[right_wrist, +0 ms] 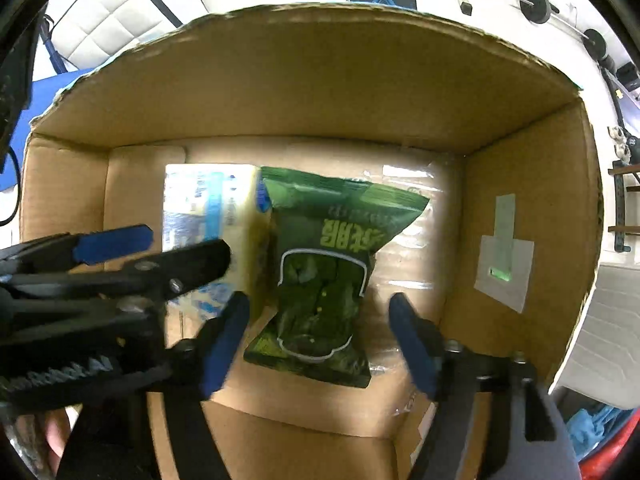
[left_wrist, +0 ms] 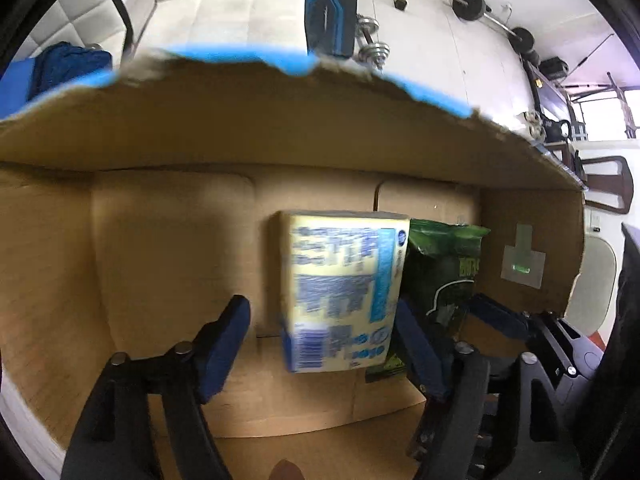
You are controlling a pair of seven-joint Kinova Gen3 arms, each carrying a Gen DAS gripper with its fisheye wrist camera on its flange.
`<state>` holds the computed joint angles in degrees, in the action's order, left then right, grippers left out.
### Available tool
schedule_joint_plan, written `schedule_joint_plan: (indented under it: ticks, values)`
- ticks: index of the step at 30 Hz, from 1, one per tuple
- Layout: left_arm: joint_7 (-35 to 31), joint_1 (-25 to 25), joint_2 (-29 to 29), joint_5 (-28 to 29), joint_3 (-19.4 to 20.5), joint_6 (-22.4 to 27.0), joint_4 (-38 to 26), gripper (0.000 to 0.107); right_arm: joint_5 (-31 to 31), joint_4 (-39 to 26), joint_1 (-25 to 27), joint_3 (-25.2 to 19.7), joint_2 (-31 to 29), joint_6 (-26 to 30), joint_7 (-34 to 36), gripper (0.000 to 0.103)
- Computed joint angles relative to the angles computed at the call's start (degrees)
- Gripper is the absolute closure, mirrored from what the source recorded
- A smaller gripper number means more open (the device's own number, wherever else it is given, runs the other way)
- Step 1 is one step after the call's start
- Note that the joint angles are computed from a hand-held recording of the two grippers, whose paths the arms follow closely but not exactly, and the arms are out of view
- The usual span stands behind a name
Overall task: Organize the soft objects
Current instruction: 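Carry both items into the box and open both tools to release them, then grasp the orange panda snack bag with the left tool while the right tool grasps the red snack bag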
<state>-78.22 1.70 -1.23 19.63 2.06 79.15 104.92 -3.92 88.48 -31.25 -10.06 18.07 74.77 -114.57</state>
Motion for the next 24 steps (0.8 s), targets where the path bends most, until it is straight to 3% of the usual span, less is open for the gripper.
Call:
schedule_joint_plan:
  ticks: [3,4,6,7,8,16,20,24]
  values:
    - [0.84,-0.26,-2.69,-1.79,-0.31,2.60,-1.30,0.030,0.68,-0.05,-0.57,0.05,-1.26,1.23,-1.19,0.027]
    - [1.04,-0.26,-3.77,-2.41,-0.33,3.51,-1.71,0.023,0.44,0.14,-0.57,-0.02,-1.90,1.45,-1.58,0.025]
    - [2.13,-0.37,-6.29,-4.35,-0.37,4.72,-2.14,0.014,-0.20,0.40,-0.53,-0.23,-3.06,2.07,-2.27,0.016]
    - [2.58,-0.38,-7.64,-5.19,-0.36,5.66,-2.50,0.010,-0.57,1.01,-0.71,-0.41,-4.31,2.09,-3.19,0.005]
    - [2.79,-0.50,-9.12,-6.18,-0.51,6.40,-2.49,0.008,-0.72,1.50,-0.75,-0.56,-5.19,2.02,-3.69,0.000]
    - [3.18,-1.31,-19.60,-12.46,-0.75,13.13,-3.47,0.005,2.41,4.21,-3.59,-3.06,-12.08,3.68,-11.41,0.000]
    - [7.92,-0.43,-23.10,-17.46,6.43,15.25,-4.62,0.005,4.39,3.40,-6.92,-5.74,-13.98,5.38,-17.26,0.000]
    - [9.59,0.83,-25.80,-17.07,6.82,15.67,-5.49,0.005,6.78,2.13,-10.27,-8.04,-15.16,6.91,-22.77,0.000]
